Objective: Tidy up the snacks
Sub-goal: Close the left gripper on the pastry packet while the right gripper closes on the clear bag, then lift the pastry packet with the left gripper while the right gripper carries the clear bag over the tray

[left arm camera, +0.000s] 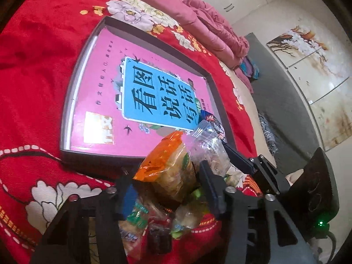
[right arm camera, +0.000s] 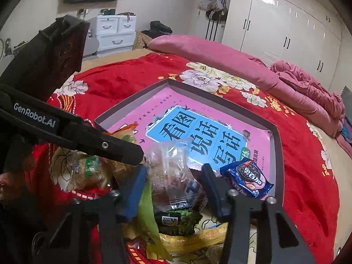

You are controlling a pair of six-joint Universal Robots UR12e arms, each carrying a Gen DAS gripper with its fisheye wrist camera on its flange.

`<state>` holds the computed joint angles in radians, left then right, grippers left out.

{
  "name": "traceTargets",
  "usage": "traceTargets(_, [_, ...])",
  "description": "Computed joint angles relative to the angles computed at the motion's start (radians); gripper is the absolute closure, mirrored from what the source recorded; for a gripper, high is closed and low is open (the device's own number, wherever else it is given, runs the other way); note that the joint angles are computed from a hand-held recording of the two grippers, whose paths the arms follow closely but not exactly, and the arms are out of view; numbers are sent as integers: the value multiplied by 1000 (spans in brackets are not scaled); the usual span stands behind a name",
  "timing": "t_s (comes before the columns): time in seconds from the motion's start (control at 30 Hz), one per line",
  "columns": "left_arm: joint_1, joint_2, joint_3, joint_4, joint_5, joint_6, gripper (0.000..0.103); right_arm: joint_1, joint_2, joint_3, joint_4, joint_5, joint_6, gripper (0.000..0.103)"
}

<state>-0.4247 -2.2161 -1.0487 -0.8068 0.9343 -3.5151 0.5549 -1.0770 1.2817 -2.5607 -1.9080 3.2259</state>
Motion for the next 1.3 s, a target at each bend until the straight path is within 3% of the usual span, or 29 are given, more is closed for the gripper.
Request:
traceTargets(0.07, [-3, -5, 8, -6, 0, 10, 63, 2, 2, -2, -4, -6, -8, 60])
traceTargets(0.17, [-8, -6, 12, 1, 11, 14, 63, -1, -1, 1, -14, 1, 5, 64])
traceTargets(0.5, [-12, 1, 8, 87, 42, 10, 70, -13, -20, 29, -81, 4, 81, 64])
traceTargets(0.87, [4, 4, -1, 163, 49, -62, 71, -30, -40, 55, -126, -15, 181, 64])
traceTargets(1.3, [6, -9, 12, 156, 120, -96, 75, -45, -50, 71, -119, -25, 255, 64])
